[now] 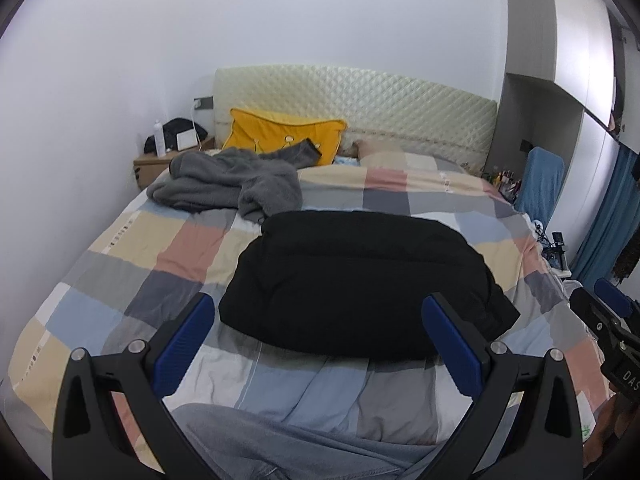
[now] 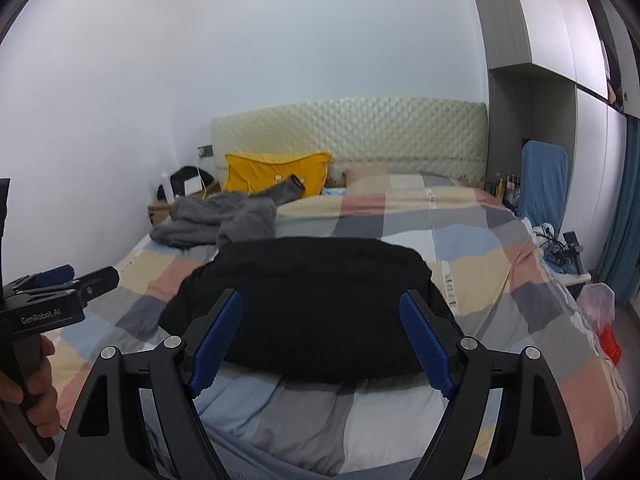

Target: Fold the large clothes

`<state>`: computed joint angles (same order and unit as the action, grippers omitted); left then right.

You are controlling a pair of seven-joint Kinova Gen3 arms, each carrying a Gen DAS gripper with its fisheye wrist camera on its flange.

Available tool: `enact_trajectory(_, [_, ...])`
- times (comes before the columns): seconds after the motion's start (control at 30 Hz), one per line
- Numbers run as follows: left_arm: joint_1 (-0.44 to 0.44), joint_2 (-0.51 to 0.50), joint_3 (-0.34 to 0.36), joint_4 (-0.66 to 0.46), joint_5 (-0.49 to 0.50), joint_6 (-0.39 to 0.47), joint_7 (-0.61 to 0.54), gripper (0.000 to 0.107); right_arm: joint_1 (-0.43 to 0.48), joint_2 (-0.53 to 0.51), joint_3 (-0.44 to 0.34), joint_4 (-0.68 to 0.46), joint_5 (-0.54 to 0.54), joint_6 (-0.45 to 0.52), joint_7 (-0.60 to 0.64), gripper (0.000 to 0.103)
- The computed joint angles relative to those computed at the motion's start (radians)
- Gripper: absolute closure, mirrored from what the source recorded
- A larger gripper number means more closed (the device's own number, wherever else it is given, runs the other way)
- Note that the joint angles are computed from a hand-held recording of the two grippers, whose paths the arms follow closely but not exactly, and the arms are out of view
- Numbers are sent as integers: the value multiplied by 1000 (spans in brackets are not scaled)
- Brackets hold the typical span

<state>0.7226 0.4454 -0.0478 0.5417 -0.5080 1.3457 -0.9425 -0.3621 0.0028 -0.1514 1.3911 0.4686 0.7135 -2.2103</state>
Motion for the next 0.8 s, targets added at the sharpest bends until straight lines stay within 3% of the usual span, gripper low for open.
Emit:
enact_trajectory(0.13, [-4, 14, -3, -18, 5, 25, 0, 5, -8, 18, 0, -15, 12, 20, -11, 17])
enact_trajectory(0.43, [-7, 25, -10, -29, 10, 56, 2, 5, -9, 47, 24, -46, -85, 44, 66, 10])
enact_trajectory(0.5, [-7, 28, -11, -35, 11, 61, 3, 5, -12, 47, 26, -47, -83, 42, 64, 0])
enact_trajectory(0.8, [-5, 47, -18, -72, 13, 81, -14, 5, -21, 53, 30, -60, -76, 59, 52, 0])
